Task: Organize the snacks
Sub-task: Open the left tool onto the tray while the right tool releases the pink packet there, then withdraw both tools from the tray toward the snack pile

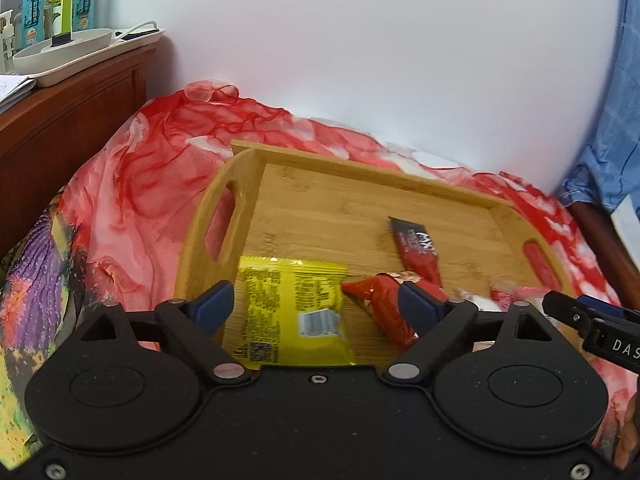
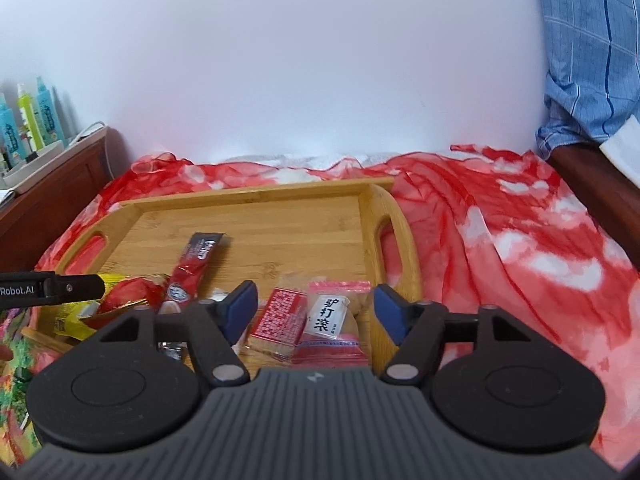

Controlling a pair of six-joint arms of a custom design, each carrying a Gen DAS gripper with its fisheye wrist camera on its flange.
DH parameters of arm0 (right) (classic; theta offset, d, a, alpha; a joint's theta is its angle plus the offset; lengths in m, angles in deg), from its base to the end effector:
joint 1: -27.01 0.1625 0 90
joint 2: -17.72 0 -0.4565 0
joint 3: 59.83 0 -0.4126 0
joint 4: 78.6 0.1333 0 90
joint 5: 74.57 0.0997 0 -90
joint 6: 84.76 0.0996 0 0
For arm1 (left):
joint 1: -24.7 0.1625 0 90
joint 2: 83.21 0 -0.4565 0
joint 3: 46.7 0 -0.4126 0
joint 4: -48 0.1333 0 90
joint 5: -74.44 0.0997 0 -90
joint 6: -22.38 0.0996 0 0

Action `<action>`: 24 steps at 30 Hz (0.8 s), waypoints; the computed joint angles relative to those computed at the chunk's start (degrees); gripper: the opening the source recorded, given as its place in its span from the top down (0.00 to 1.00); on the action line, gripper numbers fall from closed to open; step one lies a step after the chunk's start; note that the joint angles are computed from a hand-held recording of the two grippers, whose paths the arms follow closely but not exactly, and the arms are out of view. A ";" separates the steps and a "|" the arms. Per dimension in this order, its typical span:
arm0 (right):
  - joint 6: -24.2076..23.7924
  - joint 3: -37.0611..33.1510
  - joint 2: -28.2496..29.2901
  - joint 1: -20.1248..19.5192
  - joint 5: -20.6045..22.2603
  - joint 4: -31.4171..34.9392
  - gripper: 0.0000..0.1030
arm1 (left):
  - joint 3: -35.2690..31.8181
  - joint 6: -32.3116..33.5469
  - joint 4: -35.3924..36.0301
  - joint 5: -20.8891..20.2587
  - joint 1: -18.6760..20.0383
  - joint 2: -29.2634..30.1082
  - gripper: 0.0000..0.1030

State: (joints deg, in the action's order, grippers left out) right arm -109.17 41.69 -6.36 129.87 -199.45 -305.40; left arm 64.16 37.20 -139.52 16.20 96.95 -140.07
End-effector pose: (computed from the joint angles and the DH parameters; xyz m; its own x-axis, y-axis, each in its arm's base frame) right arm 0.2141 -0.5949 -0.0098 -0.7811 0.0652 0.6210 -0.4791 0.5752 -0.6630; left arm -0.0130 -0.6497 0.2182 -0.8331 0.0935 -0.5451 0.4491 0.6896 -0.5681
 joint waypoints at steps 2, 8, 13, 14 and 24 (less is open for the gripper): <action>-0.42 0.69 -0.27 0.38 0.25 -0.81 0.20 | 0.76 0.31 -0.03 0.14 -0.41 -0.73 0.08; -4.01 2.78 -0.48 1.55 0.68 -4.14 0.14 | 3.96 3.04 -2.67 1.44 -2.08 -2.44 0.05; -11.00 3.09 0.80 3.03 -1.49 -8.89 0.10 | 6.70 2.58 -2.82 0.88 -2.95 -4.48 0.04; -11.61 3.35 0.83 3.14 -1.43 -9.44 0.10 | 7.40 2.72 -3.06 0.62 -3.12 -4.95 0.04; -17.92 6.03 2.40 3.90 -1.31 -16.43 0.00 | 13.87 4.99 -6.30 -0.08 -4.32 -8.05 0.02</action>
State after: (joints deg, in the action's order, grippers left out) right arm -127.09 47.72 -3.97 133.77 -200.77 -321.83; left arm 78.03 42.19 -145.81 16.12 92.63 -148.12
